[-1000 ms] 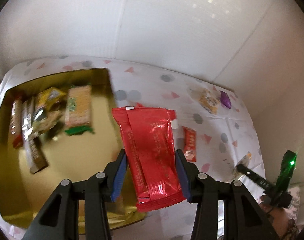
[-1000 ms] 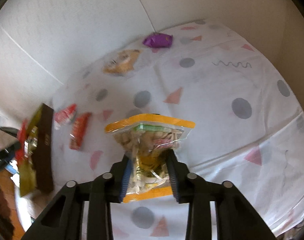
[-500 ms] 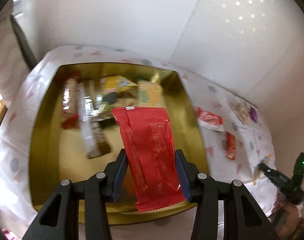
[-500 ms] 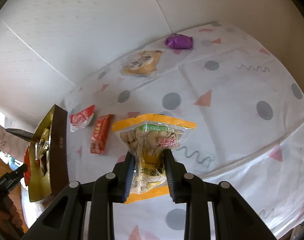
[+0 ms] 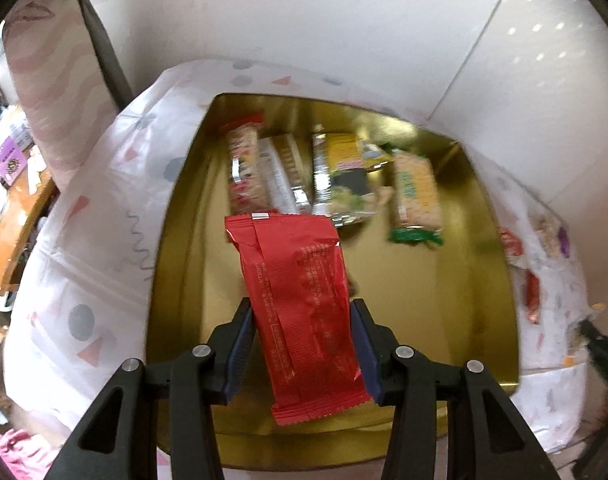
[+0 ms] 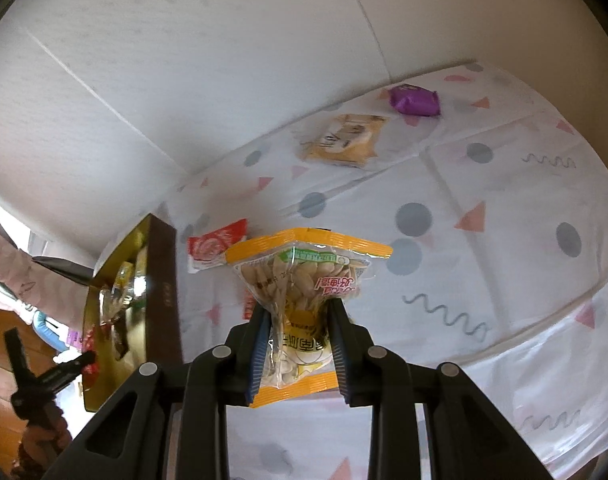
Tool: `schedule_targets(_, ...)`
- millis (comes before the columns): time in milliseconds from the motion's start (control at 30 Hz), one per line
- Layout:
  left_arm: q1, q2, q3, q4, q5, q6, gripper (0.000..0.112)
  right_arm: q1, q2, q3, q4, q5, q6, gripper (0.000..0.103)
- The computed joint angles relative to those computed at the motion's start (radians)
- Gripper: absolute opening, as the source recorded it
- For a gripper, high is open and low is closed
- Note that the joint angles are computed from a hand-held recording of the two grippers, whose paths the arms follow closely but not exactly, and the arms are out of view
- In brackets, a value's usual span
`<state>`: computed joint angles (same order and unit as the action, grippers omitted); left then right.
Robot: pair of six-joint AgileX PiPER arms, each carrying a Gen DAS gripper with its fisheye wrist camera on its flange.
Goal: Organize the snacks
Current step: 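Carry the red pack into the tray with left while right carries the seed bag, then lower the seed bag into the tray and open the right gripper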
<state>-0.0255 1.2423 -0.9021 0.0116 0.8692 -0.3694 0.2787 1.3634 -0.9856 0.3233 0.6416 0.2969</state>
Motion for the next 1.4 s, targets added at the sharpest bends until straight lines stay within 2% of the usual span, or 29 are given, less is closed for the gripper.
schedule_targets(167, 0.033, 0.031, 0.012, 0.022, -0.013, 0.019, 0.048, 0.059, 0.012, -0.056, -0.024, 0.012, 0.037, 0.029)
schedule_targets(233, 0.033, 0.046, 0.01, 0.05, -0.009, -0.005, 0.052, 0.081, 0.021, -0.087, -0.026, 0.019, 0.044, 0.029)
schedule_targets(367, 0.061, 0.037, 0.023, 0.015, -0.019, 0.018, 0.059, 0.126, 0.048, -0.158, -0.019, 0.035, 0.039, 0.029)
schedule_targets(500, 0.065, 0.019, 0.031, 0.013, -0.024, 0.021, 0.058, 0.176, 0.088, -0.232, -0.02, 0.048, 0.033, 0.029)
schedule_targets(533, 0.054, 0.017, 0.032, 0.03, -0.022, 0.01, 0.057, 0.185, 0.095, -0.242, -0.022, 0.048, 0.033, 0.029)
schedule_targets(600, 0.034, 0.022, 0.033, 0.052, -0.021, -0.003, 0.043, 0.214, 0.123, -0.278, -0.02, 0.054, 0.026, 0.029)
schedule_targets(633, 0.022, 0.028, 0.035, 0.069, -0.018, -0.008, 0.041, 0.223, 0.133, -0.29, -0.021, 0.057, 0.023, 0.029)
schedule_targets(800, 0.011, 0.043, 0.051, 0.129, -0.019, -0.043, 0.038, 0.284, 0.215, -0.395, -0.014, 0.088, -0.004, 0.029)
schedule_targets(900, 0.049, 0.029, 0.053, 0.098, -0.018, -0.02, 0.038, 0.318, 0.251, -0.454, -0.024, 0.112, -0.017, 0.029)
schedule_targets(933, 0.058, 0.02, 0.052, 0.084, -0.017, -0.008, 0.039, 0.331, 0.271, -0.482, -0.029, 0.122, -0.021, 0.029)
schedule_targets(1067, 0.061, -0.026, 0.051, 0.058, -0.004, 0.002, 0.057, 0.367, 0.353, -0.588, -0.022, 0.175, -0.042, 0.029)
schedule_targets(1267, 0.044, -0.121, 0.063, 0.029, 0.034, -0.036, 0.075, 0.422, 0.498, -0.75, 0.01, 0.274, -0.076, 0.029)
schedule_targets(1400, 0.038, -0.149, 0.064, 0.045, 0.057, -0.052, 0.077, 0.47, 0.616, -0.893, 0.013, 0.362, -0.088, 0.029)
